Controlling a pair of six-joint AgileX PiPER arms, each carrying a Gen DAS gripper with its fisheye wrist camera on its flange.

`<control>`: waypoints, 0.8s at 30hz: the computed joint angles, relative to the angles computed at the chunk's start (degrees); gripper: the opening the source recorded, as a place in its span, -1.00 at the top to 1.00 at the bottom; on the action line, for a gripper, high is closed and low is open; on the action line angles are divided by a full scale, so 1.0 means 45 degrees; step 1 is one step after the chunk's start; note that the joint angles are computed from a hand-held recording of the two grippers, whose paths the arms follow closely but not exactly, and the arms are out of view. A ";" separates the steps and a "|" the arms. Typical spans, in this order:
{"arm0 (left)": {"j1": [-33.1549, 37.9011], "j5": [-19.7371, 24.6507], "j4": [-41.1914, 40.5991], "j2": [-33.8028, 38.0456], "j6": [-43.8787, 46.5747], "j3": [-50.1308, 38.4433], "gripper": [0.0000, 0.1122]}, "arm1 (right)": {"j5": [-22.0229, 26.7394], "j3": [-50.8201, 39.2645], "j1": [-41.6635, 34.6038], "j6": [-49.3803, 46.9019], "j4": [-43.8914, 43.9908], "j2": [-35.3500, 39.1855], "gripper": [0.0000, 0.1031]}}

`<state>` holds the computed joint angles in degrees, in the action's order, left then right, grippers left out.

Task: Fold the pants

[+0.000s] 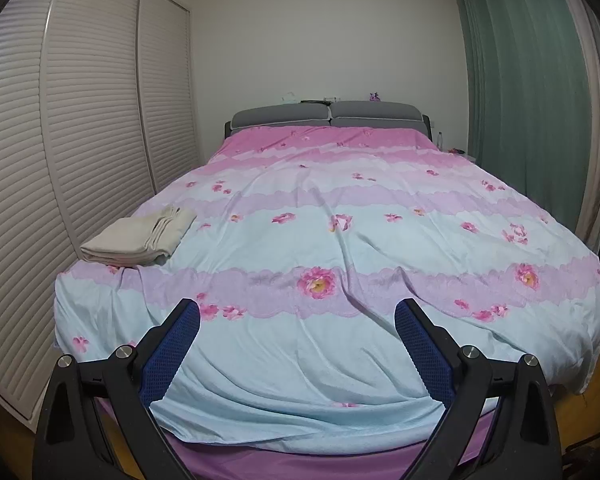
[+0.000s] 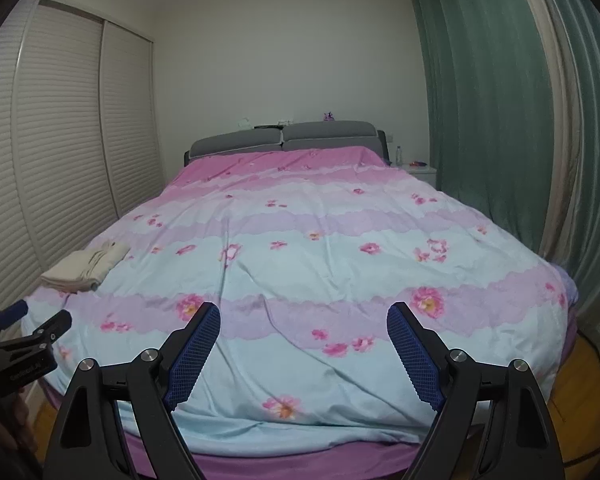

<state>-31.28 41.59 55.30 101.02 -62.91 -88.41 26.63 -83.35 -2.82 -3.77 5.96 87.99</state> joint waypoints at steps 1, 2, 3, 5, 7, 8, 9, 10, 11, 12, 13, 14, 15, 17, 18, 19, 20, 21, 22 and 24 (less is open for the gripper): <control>0.0006 -0.0002 -0.0037 0.0008 0.0029 -0.0014 -0.77 | 0.0010 -0.0007 0.0005 -0.0001 0.0001 -0.0004 -0.66; 0.0013 -0.0004 -0.0069 0.0008 0.0067 -0.0019 -0.77 | -0.0010 0.0015 0.0010 -0.0010 0.0021 -0.0015 -0.66; 0.0013 0.0003 -0.0067 0.0003 0.0061 -0.0018 -0.77 | -0.0019 0.0024 0.0011 -0.0055 0.0070 -0.0036 -0.66; 0.0029 -0.0022 -0.0068 -0.0010 0.0059 -0.0005 -0.77 | -0.0021 0.0010 -0.0006 -0.0086 0.0104 -0.0042 -0.66; 0.0032 -0.0027 -0.0076 -0.0014 0.0069 0.0000 -0.77 | -0.0005 0.0016 -0.0013 -0.0161 0.0188 -0.0058 -0.66; 0.0032 -0.0027 -0.0076 -0.0014 0.0069 0.0000 -0.77 | 0.0003 0.0019 -0.0009 -0.0157 0.0171 -0.0068 -0.66; 0.0036 -0.0028 -0.0097 -0.0016 0.0099 -0.0003 -0.77 | 0.0008 0.0011 -0.0007 -0.0134 0.0140 -0.0065 -0.66; 0.0040 -0.0051 -0.0118 -0.0022 0.0119 0.0001 -0.77 | 0.0006 0.0016 -0.0003 -0.0124 0.0133 -0.0072 -0.66; 0.0049 -0.0102 -0.0163 -0.0044 0.0175 0.0022 -0.77 | 0.0010 0.0019 -0.0001 -0.0125 0.0143 -0.0076 -0.66; 0.0049 -0.0113 -0.0184 -0.0052 0.0204 0.0026 -0.77 | 0.0032 0.0015 0.0000 -0.0123 0.0155 -0.0080 -0.66; 0.0043 -0.0116 -0.0180 -0.0069 0.0204 0.0044 -0.77 | 0.0046 0.0010 0.0001 -0.0122 0.0168 -0.0077 -0.66; 0.0038 -0.0111 -0.0186 -0.0082 0.0211 0.0057 -0.77 | 0.0066 0.0008 0.0000 -0.0112 0.0169 -0.0083 -0.66; 0.0038 -0.0111 -0.0186 -0.0082 0.0211 0.0057 -0.77 | 0.0069 0.0006 -0.0002 -0.0118 0.0174 -0.0079 -0.66; 0.0033 -0.0106 -0.0157 -0.0079 0.0189 0.0058 -0.77 | 0.0122 -0.0006 -0.0014 -0.0179 0.0251 -0.0088 -0.66; 0.0038 -0.0107 -0.0187 -0.0077 0.0207 0.0052 -0.77 | 0.0104 -0.0002 -0.0018 -0.0187 0.0245 -0.0084 -0.66; 0.0038 -0.0107 -0.0187 -0.0077 0.0207 0.0052 -0.77 | 0.0093 0.0000 -0.0014 -0.0184 0.0219 -0.0083 -0.66; 0.0037 -0.0117 -0.0206 -0.0075 0.0223 0.0047 -0.77 | 0.0112 -0.0019 -0.0018 -0.0181 0.0218 -0.0069 -0.66; 0.0073 -0.0181 -0.0322 -0.0106 0.0343 0.0059 -0.77 | 0.0113 -0.0003 -0.0017 -0.0190 0.0220 -0.0077 -0.66; 0.0096 -0.0227 -0.0438 -0.0116 0.0439 0.0059 -0.77 | 0.0134 -0.0008 -0.0015 -0.0176 0.0216 -0.0073 -0.66; 0.0097 -0.0221 -0.0504 -0.0144 0.0479 0.0091 -0.77 | 0.0184 -0.0034 -0.0037 -0.0194 0.0257 -0.0043 -0.66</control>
